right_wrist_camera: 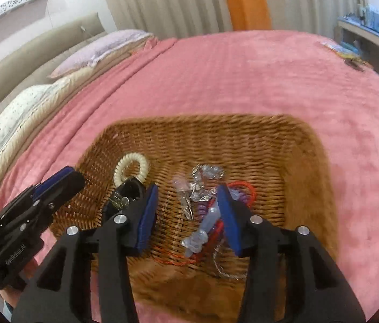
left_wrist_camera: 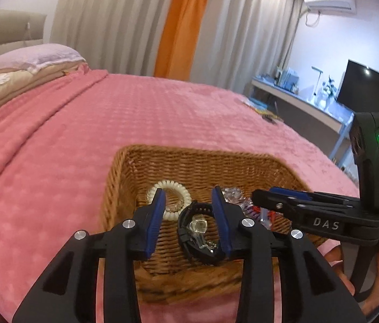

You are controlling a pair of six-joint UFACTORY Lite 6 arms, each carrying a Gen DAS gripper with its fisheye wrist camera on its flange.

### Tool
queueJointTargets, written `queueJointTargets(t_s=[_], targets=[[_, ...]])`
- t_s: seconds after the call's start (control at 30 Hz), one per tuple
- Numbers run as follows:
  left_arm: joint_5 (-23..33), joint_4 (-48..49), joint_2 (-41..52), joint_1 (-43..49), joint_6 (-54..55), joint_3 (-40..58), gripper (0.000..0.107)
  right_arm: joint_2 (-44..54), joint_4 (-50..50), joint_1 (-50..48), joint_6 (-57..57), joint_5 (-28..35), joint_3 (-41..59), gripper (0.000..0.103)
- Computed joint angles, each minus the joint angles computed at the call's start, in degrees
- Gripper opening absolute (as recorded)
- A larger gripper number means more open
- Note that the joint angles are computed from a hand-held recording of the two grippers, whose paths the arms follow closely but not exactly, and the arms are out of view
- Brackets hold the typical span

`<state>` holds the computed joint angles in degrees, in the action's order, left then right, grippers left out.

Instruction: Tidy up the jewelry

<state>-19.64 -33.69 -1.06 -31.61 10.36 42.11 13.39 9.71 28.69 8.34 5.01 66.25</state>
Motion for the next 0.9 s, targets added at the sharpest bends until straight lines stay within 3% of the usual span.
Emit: queueJointTargets(t_s=[0.07,0.2,0.27,0.37,0.53,0.63,0.73,0.8,0.9], targets=[[-0.10,-4.11,-4.51,-0.94,2.96,-2.73,0.041,-4.65,-11.40,0.89,11.99,0.23,-3.23,0.043],[-2.18,-27.20,-17.42,-7.88,23.80,-9.42,0.046,-18.03,-35.02,3.75,35.98,3.01,-12.03,0.043],[-5.48,-39.19,-22.95,-13.04,35.28,-11.84,0.055,-25.89,-46.68,6.81,47.97,7.10,-16.04,0.048],[-17.54,-55.42,-30.81,-25.89,49.84,-14.57,0.070,-36.84,-62.09,14.67,65.96,15.50,-21.75,0.053],[-45.78,-66.12,-30.44,-53.06,51.66,-14.22,0.081,-51.56,-84.52,42.60,94.85,45.41,-33.28,0.061],[-58.78,-69.68,-24.84,-64.14,46.92,-13.05,0.087,-52.46,-87.01,58.40,102.39,63.40,-36.71,0.067],[-67.49,-72.72,-18.93,-71.50,39.73,-13.00,0.093,-48.72,-85.56,71.96,111.18,80.21,-39.92,0.071],[-71.28,-73.68,-15.56,-73.79,35.29,-13.44,0.095,-46.56,-84.13,75.01,114.71,83.91,-41.72,0.071],[-71.75,-74.16,-13.44,-73.89,32.07,-14.19,0.095,-46.32,-83.17,73.67,117.66,81.76,-44.56,0.071]])
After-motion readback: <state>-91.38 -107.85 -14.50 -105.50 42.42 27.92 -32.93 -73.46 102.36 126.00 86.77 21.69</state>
